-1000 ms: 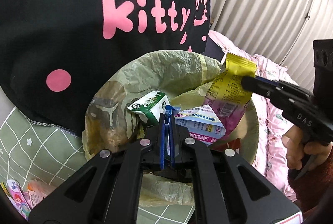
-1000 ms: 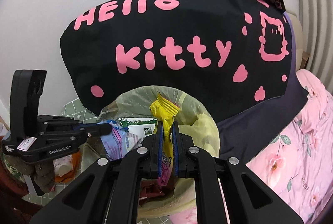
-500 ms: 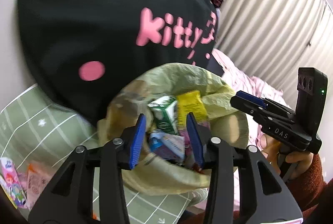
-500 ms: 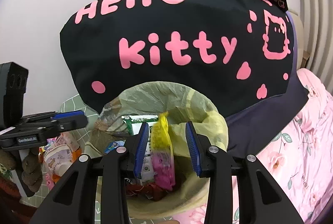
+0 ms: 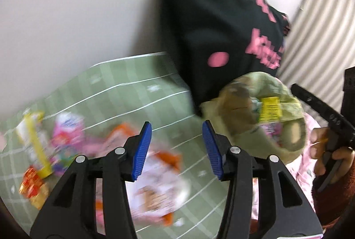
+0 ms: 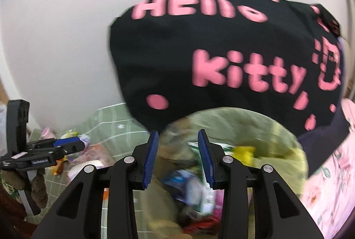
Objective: Collect trash
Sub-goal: 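Move both tools back over the wrappers on the table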
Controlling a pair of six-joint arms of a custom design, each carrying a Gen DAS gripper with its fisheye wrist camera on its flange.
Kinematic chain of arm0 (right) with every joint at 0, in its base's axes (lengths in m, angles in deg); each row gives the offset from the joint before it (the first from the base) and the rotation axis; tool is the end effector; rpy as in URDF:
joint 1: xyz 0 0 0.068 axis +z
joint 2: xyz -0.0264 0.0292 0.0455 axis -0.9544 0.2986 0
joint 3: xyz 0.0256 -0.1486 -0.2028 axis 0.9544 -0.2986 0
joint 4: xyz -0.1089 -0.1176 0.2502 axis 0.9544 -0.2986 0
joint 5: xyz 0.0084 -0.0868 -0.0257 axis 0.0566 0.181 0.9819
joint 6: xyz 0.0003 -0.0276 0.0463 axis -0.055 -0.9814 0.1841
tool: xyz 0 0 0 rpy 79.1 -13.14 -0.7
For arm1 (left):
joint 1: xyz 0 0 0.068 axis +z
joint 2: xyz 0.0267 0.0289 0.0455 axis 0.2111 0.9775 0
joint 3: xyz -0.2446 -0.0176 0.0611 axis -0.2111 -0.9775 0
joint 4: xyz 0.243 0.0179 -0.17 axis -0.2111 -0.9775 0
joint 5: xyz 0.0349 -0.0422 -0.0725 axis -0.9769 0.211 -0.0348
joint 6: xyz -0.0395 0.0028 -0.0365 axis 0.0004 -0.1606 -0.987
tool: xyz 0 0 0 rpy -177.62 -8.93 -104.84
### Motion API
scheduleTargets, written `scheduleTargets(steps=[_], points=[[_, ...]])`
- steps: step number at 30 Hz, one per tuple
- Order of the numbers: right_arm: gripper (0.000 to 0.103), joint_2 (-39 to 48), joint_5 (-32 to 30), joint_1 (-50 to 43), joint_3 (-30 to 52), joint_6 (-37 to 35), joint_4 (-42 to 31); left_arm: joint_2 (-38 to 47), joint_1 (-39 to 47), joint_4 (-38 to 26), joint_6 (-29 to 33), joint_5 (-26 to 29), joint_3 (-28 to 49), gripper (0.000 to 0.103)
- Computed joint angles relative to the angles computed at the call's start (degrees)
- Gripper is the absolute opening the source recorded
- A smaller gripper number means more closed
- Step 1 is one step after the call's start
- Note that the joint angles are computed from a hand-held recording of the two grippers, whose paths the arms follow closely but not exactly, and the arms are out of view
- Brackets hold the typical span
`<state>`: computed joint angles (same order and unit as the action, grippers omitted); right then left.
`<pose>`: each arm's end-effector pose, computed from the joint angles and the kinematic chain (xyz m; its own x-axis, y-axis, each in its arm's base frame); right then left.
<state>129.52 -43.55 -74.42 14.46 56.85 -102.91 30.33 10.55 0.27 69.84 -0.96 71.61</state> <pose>0.3062 0.0080 0.2921 -0.6323 -0.2362 -0.7379 -0.5062 0.8470 0.1626 0.2105 -0.0111 0.2324 -0.7280 -0.2828 -0.6246 -0.1032 0.9458 -0.3080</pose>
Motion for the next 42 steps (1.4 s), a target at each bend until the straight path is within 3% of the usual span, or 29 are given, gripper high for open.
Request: scheduleTargets(steps=[4, 8, 14, 18, 24, 29, 42], points=[[0.038, -0.01, 0.84, 5.99, -0.4, 0.78, 0.55, -9.78, 12.76, -6.5, 3.78, 2.7, -5.54, 0.045], [0.041, 0.21, 1.36, 11.74, -0.86, 1.8, 1.17, -17.3, 33.0, -14.26, 12.64, 8.92, -9.12, 0.045], [0.041, 0.75, 1.38, 19.58, -1.89, 3.23, 1.21, -18.4, 59.77, -20.63, 28.88, 18.45, -11.08, 0.046], [0.042, 2.42, 1.16, 24.47, -1.86, 3.06, 1.23, -16.33, 70.46, -22.52, 36.61, 22.2, -11.47, 0.046], [0.042, 7.72, 0.3, 31.82, -0.64, 5.18, 2.05, -13.75, 79.06, -24.12, 44.84, 25.24, -11.59, 0.047], [0.042, 10.89, 2.86, 37.53, 0.25, 4.83, 2.61, -11.29, 80.23, -23.93, 47.81, 25.91, -12.12, 0.053], [0.042, 30.36, 7.57, 43.03, 14.83, 10.77, 3.12, -6.26, 77.94, -17.01, 43.89, 25.93, -12.99, 0.054]])
